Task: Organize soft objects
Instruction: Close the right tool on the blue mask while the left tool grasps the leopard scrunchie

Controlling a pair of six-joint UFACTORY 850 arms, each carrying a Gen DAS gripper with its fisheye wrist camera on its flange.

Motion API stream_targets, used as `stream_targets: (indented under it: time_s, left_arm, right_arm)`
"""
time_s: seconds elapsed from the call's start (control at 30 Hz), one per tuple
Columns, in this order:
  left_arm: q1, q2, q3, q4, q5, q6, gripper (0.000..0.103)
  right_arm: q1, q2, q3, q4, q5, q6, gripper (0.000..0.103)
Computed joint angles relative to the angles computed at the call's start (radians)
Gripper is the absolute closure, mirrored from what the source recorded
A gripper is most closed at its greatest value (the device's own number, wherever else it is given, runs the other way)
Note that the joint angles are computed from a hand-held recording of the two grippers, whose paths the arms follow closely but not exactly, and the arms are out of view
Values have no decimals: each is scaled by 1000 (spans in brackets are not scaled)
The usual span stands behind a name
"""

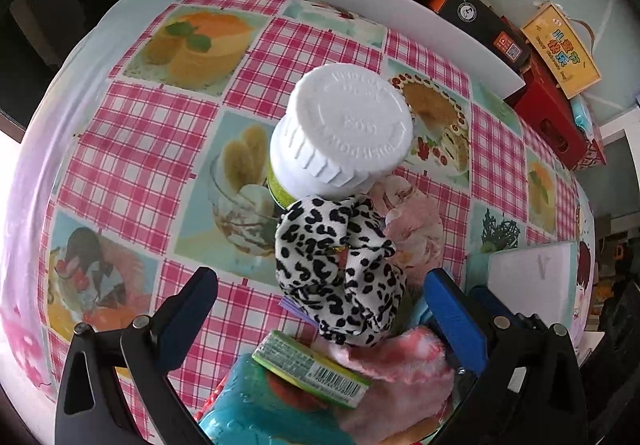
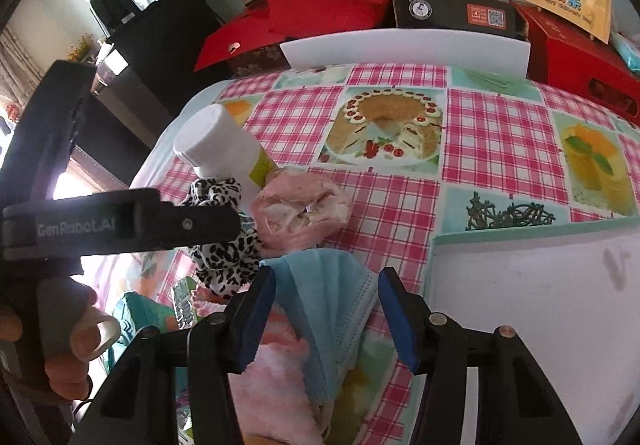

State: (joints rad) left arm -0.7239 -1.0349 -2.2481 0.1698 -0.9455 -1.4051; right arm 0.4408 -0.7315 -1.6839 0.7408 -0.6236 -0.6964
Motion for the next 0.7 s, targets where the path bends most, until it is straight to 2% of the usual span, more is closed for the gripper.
stream_targets:
  time_s: [0.17,0.4,0.47,0.57,0.63,0.7]
  left_arm:
    - [2,-20,-26,-12,-14,9,1]
    - [5,-25,-21,-35,0,14,12]
    - [6,-24,-18,-43,10,18,17]
    - [7,-13,8,-58,48,24,31]
    - [5,-6,22,-63,72,22,42]
    - [2,4,41,-59,95,15,50]
  right_arm:
    - [7,-19,-14,-19,-29,7,46]
    - [13,-43,-24,-46,-40,44,46]
    - [12,-49,-30,-47,-43,45,46]
    - [9,-52,-31,-32,-52,36,56]
    - [7,-57,-35,-23,-56,33,58]
    - [5,-56,-34,-14,-56,28,68]
